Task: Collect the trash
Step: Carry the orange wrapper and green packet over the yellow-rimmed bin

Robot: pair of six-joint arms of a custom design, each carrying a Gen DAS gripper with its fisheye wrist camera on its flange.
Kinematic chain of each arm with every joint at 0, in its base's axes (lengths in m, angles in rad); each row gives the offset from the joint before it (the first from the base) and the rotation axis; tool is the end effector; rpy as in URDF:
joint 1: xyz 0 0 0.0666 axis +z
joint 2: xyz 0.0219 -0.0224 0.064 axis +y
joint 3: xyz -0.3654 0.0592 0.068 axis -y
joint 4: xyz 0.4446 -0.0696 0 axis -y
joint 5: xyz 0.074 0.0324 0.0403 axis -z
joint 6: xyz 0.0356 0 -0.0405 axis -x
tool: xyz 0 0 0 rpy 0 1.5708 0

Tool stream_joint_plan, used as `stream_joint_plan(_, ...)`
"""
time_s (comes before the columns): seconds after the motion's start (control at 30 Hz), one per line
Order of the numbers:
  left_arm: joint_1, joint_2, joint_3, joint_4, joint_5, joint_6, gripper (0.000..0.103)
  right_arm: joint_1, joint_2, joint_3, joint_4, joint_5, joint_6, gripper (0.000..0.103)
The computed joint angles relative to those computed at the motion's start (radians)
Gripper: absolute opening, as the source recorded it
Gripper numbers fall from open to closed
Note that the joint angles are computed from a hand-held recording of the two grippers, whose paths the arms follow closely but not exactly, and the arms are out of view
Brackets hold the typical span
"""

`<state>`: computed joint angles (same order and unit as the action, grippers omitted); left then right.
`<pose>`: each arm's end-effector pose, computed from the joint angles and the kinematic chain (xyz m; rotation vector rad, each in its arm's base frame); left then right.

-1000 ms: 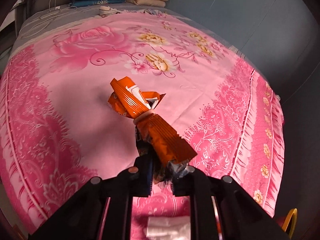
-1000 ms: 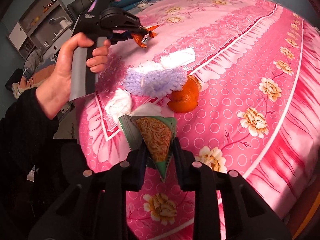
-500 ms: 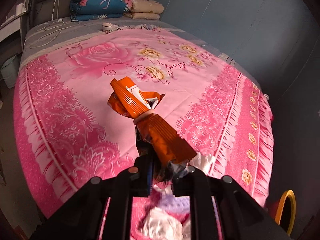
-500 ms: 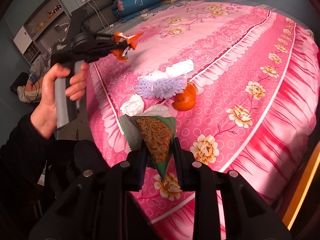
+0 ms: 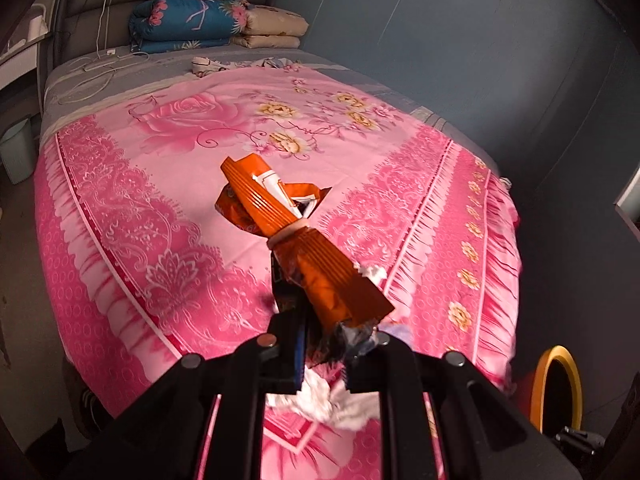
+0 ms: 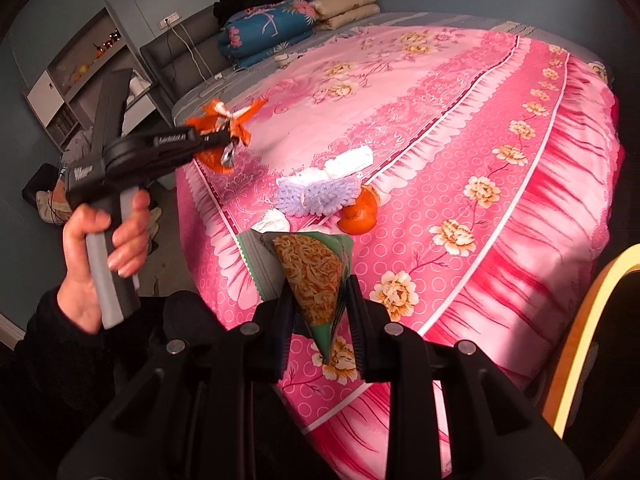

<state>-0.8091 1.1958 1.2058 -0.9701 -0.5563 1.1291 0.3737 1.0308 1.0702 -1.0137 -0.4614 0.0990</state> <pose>0.3277 -0.3169 0.4145 -0.5813 2.2789 -0.2301 0.3630 0.1589 0.4088 -0.7697 2.4160 0.6949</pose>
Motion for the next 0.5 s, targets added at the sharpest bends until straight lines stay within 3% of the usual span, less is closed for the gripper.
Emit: stream_joint_plan(0.5,-0.112,0.048,0.06,-0.018,-0.043,0.025,0.012,-0.096,-0.071,-0.013,0.012,-0.056,-0.009,0.024)
